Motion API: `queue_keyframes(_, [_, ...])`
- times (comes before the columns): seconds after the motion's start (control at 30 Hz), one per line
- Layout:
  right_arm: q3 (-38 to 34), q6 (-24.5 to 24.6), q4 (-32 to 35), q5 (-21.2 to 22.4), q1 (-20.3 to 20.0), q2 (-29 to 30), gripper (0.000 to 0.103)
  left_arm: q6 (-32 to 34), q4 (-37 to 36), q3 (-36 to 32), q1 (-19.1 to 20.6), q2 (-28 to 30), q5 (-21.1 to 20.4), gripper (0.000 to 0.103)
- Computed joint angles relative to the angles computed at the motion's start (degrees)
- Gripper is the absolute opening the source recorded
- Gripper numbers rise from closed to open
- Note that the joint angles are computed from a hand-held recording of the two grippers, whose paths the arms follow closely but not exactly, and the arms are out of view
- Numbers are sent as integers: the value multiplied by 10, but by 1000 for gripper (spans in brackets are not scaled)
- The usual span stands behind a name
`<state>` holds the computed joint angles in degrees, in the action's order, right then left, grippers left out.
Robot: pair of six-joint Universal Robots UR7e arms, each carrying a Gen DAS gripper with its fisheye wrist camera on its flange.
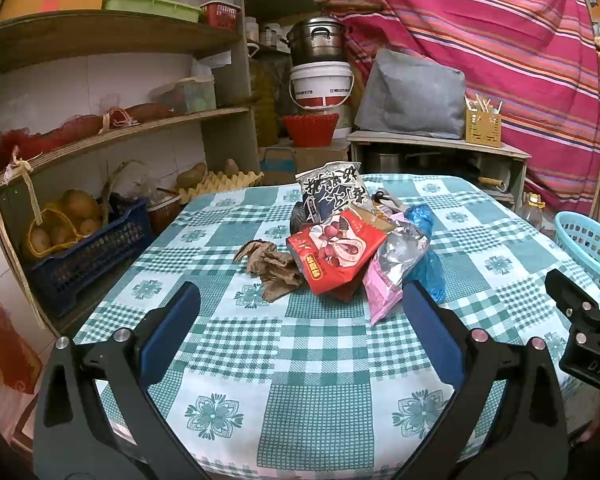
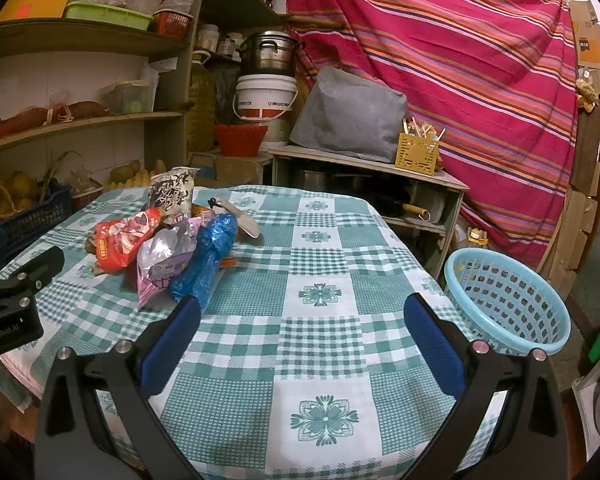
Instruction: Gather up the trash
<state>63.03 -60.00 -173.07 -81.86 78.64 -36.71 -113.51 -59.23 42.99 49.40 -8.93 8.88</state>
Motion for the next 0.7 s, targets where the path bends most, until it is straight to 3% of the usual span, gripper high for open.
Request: queue_keyframes(0.7, [2, -3, -5, 2, -1, 0, 99, -7, 5, 1, 0, -1, 1, 98])
